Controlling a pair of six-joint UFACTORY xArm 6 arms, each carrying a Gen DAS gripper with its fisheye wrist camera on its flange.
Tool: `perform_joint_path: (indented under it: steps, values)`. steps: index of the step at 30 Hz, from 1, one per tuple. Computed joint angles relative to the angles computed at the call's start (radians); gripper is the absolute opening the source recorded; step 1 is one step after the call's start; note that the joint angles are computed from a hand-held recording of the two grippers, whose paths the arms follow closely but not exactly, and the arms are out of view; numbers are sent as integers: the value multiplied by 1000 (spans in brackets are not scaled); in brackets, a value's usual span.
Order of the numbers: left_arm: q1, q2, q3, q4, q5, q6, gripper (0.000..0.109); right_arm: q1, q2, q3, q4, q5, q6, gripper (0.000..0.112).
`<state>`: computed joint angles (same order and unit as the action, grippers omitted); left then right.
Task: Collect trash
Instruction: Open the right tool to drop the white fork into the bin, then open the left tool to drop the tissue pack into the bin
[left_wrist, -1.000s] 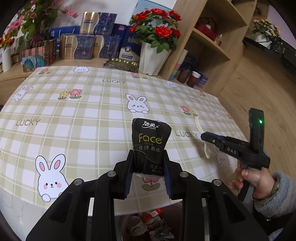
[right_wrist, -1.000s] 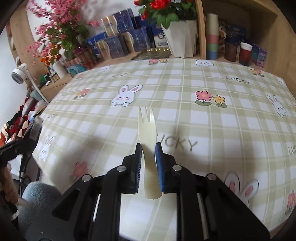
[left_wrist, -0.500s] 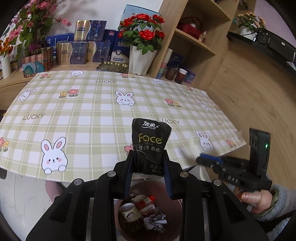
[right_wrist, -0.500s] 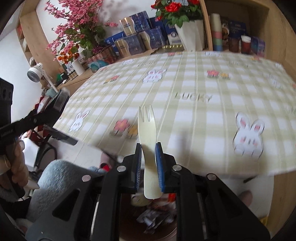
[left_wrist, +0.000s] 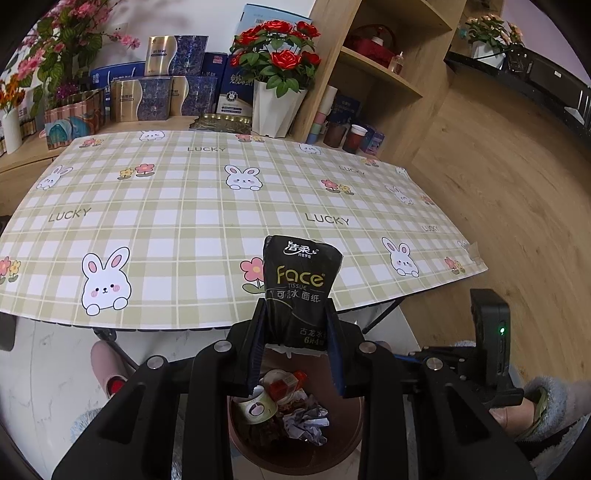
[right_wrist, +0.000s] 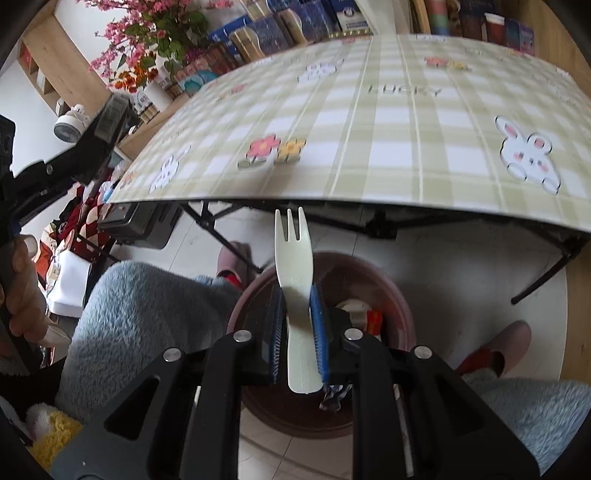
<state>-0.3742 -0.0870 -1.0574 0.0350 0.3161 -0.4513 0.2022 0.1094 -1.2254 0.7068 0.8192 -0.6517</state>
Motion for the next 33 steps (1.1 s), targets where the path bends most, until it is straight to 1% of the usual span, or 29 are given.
perform_joint_path:
  steps: [4, 8, 10, 12, 14, 15, 16, 17, 18, 19, 20, 21, 22, 24, 27, 29, 31, 33]
  values:
    - [0, 0, 0, 11, 3, -13, 29, 1, 12, -10, -19, 24, 26, 19]
    - [1, -2, 6, -8, 6, 4, 29, -3, 24, -16, -38, 44, 55, 19]
    - [0, 0, 8, -18, 7, 9, 29, -5, 28, -21, -33, 52, 55, 22]
    - [-2, 2, 11, -33, 13, 20, 30, -3, 24, -18, -32, 46, 56, 29]
    - [-4, 7, 11, -52, 20, 38, 30, -3, 18, -15, -27, 36, 49, 31]
    - [-6, 11, 9, -60, 24, 45, 30, -3, 17, -14, -29, 29, 47, 34]
    - [-8, 17, 7, -70, 30, 55, 30, -1, 11, -9, -36, 10, 48, 36]
    - [-10, 22, 5, -77, 35, 62, 30, 0, 9, -9, -42, -4, 49, 40]
    - [-11, 27, 5, -89, 40, 72, 30, 3, 3, -4, -48, -25, 50, 49]
    - [-13, 33, 4, -107, 46, 87, 30, 7, -8, 8, -65, -67, 56, 53]
    - [-15, 40, 3, -122, 53, 97, 30, 11, -17, 18, -75, -101, 59, 62]
    - [-17, 49, -2, -147, 67, 114, 30, 14, -27, 28, -79, -140, 57, 68]
    - [-18, 61, -9, -175, 86, 133, 30, 13, -32, 33, -80, -161, 54, 70]
    - [-21, 78, -16, -224, 115, 166, 30, 13, -41, 39, -91, -206, 57, 80]
    - [-25, 114, -35, -303, 156, 221, 31, 5, -48, 40, -96, -269, 65, 86]
    - [-28, 149, -59, -367, 191, 263, 32, -2, -46, 33, -98, -285, 69, 87]
    - [-29, 174, -76, -392, 214, 279, 33, -12, -45, 26, -102, -297, 74, 87]
    - [-34, 202, -93, -393, 231, 286, 38, -21, -45, 21, -100, -308, 72, 88]
